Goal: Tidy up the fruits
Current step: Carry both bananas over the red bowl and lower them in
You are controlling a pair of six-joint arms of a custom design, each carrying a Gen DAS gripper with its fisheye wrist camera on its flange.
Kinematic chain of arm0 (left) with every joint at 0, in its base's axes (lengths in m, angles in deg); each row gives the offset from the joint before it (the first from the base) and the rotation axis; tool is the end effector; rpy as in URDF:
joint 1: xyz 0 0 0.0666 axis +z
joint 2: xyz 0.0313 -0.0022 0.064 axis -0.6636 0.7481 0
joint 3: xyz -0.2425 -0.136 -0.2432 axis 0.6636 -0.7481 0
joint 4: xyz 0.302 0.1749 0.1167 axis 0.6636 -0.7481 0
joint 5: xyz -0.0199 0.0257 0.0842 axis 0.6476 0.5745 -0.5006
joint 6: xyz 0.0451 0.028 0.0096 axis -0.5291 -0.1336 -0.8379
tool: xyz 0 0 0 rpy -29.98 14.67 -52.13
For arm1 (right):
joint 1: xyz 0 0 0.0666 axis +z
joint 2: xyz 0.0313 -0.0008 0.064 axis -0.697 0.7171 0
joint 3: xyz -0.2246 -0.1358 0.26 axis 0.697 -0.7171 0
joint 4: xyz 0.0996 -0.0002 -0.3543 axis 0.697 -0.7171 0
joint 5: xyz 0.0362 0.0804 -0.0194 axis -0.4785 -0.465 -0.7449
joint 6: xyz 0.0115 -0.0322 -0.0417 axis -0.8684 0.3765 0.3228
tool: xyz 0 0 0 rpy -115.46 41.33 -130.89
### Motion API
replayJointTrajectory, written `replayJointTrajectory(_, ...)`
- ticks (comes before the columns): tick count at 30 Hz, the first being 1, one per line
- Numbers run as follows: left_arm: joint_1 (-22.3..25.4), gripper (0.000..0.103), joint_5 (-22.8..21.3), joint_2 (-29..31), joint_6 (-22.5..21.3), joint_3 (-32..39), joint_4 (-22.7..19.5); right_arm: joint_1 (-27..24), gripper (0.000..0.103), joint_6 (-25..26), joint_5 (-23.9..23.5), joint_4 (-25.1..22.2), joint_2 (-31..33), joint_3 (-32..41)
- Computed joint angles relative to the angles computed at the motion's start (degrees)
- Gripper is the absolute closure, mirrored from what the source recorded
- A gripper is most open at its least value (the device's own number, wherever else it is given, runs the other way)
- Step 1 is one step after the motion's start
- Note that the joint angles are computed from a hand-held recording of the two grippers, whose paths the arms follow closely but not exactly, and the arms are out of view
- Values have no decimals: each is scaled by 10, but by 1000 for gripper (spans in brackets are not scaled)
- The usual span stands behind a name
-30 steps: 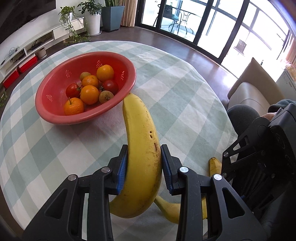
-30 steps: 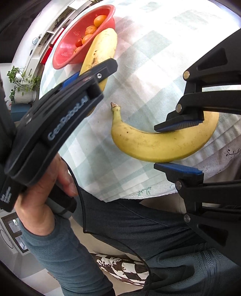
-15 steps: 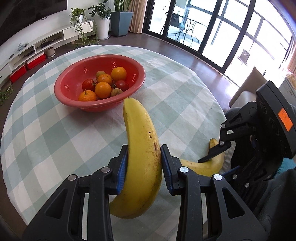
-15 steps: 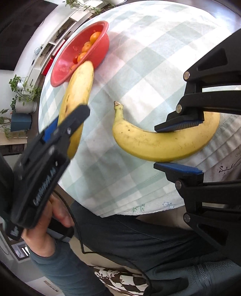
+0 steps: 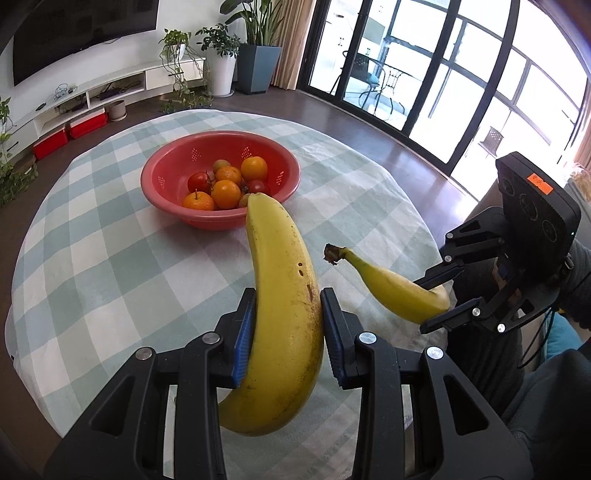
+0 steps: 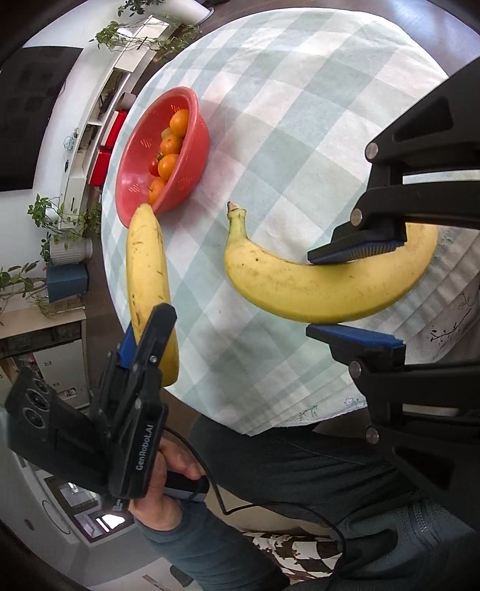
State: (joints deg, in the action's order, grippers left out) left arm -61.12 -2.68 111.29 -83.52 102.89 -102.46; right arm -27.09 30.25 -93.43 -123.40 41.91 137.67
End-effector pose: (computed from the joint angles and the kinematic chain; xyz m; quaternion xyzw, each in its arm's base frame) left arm 0.2969 -0.1136 0.4529 0.1746 0.9215 -0.1588 0.3083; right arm 0.3642 0.1316 0.5038 -0.4804 0.8153 0.2388 0.2177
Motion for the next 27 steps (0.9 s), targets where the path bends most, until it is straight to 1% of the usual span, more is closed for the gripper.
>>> replayJointTrajectory(4,10,71,-8,-2,9,13,12,-21,68,-31,-28,13,12,40)
replayJointTrajectory(9,24,71,-17,22,15,62,27,-32,68,-96,-50,58,53,121)
replayJointTrajectory(11,30,71,-17,45,16,95,30,-29,68,-124,-54,73,78,162)
replayJointTrajectory(13,34,71,-22,72,20,125,37,-22,68,-150,-48,82,110,210)
replayJointTrajectory(17,39,71,-46,135,34,190,44,-8,68,-205,-30,92,181,305)
replayJointTrajectory(21,45,71,-70,192,65,236,49,1,68,-246,-5,80,255,402)
replayJointTrajectory(24,53,71,-65,225,88,255,54,8,68,-262,14,49,311,474)
replayJointTrajectory(27,49,71,-69,252,91,266,52,16,68,-272,39,24,356,524)
